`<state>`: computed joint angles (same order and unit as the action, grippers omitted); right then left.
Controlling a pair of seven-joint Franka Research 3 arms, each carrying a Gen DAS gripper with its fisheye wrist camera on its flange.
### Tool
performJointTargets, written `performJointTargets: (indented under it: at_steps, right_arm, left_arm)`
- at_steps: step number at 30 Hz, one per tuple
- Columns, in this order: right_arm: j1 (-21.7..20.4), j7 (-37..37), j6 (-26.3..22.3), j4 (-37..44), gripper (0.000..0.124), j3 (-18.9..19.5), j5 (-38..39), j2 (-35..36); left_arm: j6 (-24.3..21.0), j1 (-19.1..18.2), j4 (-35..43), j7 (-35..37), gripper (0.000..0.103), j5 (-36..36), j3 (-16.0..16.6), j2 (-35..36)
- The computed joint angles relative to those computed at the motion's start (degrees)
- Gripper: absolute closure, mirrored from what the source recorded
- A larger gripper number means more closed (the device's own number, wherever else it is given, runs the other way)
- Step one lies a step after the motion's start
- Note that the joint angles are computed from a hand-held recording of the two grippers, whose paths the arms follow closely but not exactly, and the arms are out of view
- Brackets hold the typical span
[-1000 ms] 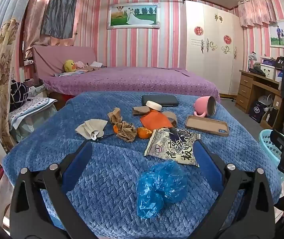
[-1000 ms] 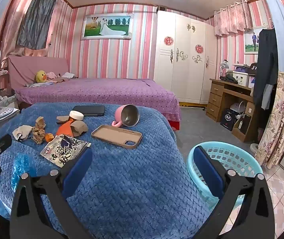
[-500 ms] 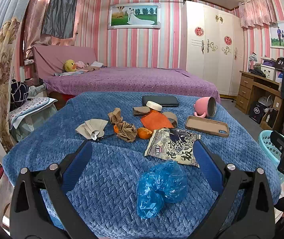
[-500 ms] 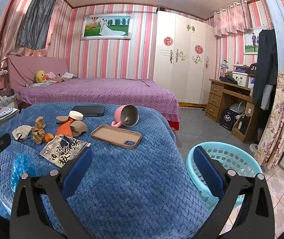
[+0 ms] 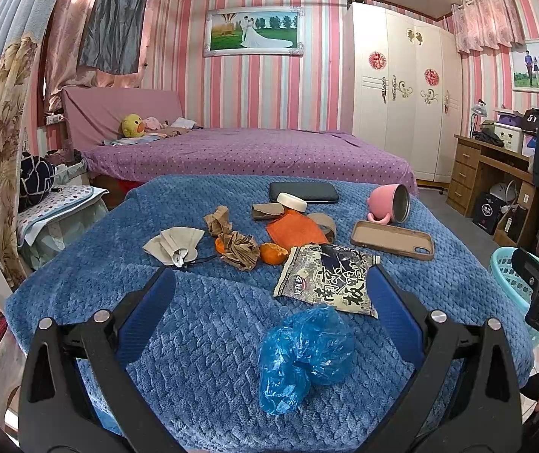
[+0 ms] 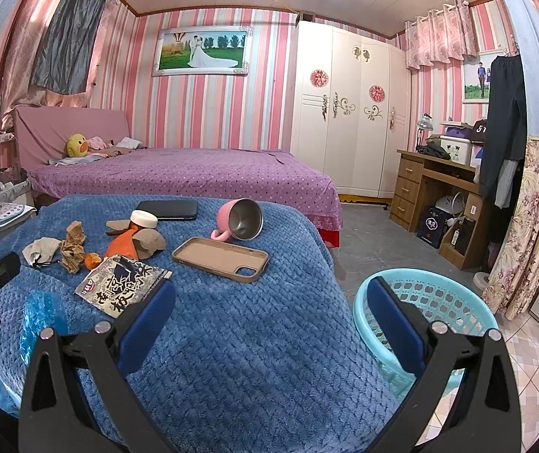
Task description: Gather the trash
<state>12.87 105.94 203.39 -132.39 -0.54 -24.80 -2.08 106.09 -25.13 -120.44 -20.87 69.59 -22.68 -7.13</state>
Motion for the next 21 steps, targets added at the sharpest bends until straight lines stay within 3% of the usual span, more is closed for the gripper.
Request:
performJointTargets:
  at_steps: [21]
  right_arm:
    - [0.0,0.3,0.0,-0.1,0.025,-0.1,-0.3,-0.1]
  left_arm:
    - [-0.1,-0.1,0.2,-0.1,0.005,0.2,0.0,0.1]
